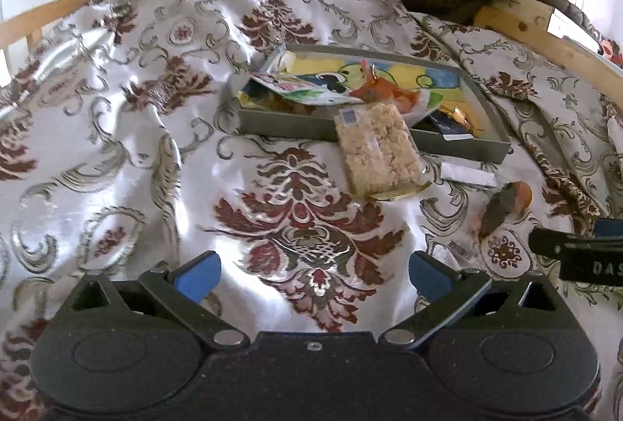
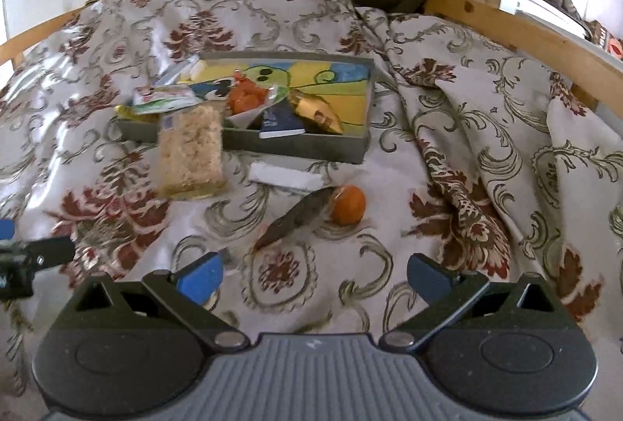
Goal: Organize snacks
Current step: 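Move the left tool toward the rice-cracker bar bag beside the tray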
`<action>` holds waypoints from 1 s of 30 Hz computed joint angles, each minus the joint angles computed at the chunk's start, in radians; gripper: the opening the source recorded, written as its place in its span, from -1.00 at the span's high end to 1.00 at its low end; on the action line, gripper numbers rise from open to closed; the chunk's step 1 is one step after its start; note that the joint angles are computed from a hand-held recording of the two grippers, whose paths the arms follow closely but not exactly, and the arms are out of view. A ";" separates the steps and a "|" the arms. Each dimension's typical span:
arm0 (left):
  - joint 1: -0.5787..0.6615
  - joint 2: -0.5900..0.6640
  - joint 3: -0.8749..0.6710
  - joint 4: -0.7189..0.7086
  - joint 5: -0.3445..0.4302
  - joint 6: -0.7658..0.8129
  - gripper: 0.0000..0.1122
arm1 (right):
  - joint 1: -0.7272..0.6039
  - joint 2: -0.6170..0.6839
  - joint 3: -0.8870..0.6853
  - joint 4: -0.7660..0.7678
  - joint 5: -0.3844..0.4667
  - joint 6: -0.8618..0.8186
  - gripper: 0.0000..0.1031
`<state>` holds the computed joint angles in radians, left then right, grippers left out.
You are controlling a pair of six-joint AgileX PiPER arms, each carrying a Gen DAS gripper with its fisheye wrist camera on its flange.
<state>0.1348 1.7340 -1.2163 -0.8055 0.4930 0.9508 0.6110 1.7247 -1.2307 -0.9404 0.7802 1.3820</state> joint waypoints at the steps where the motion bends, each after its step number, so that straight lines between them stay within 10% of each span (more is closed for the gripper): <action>1: 0.004 0.010 -0.006 -0.026 0.009 0.013 -0.82 | -0.009 0.005 -0.001 0.002 -0.012 0.006 -0.99; 11: -0.031 0.097 -0.059 -0.090 -0.040 0.067 -0.82 | -0.114 0.023 0.020 0.147 -0.264 -0.061 -0.99; 30: -0.090 0.357 -0.366 -0.328 0.004 0.286 -0.82 | -0.168 0.106 -0.037 0.247 -0.297 -0.053 -0.99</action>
<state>0.0449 2.0906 -1.5827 -1.1331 0.4967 1.2370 0.4428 1.8304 -1.2674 -0.6932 0.4836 1.3288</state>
